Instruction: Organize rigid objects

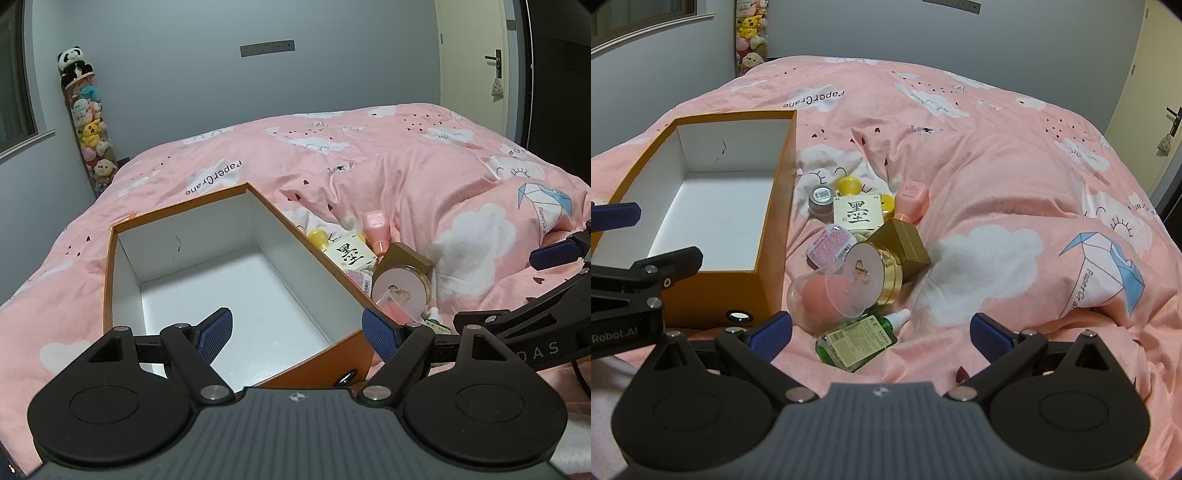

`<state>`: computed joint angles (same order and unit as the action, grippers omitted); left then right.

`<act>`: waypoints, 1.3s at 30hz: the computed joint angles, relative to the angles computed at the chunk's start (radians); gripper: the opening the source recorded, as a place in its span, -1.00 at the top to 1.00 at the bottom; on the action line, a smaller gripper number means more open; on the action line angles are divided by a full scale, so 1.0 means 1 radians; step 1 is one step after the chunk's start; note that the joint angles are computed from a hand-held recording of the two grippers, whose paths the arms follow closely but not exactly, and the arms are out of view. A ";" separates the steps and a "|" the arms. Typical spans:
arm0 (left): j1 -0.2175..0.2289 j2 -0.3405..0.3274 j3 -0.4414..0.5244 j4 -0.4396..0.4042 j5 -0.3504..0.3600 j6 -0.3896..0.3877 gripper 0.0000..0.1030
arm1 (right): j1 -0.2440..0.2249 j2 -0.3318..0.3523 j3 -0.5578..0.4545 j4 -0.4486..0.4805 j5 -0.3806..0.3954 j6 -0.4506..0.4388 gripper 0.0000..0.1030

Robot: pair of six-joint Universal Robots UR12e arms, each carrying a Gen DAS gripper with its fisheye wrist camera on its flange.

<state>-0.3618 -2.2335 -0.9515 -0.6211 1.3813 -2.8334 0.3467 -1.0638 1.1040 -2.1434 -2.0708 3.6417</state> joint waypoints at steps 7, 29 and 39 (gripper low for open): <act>0.000 0.001 -0.003 -0.002 -0.002 0.000 -0.82 | -0.001 0.000 -0.001 0.005 0.005 0.005 -0.95; 0.000 0.002 -0.004 -0.007 -0.002 0.000 -0.82 | -0.002 0.003 -0.007 0.018 0.010 0.010 -0.95; -0.001 0.005 -0.010 -0.005 -0.001 0.000 -0.82 | -0.002 0.003 -0.005 0.019 0.011 0.011 -0.95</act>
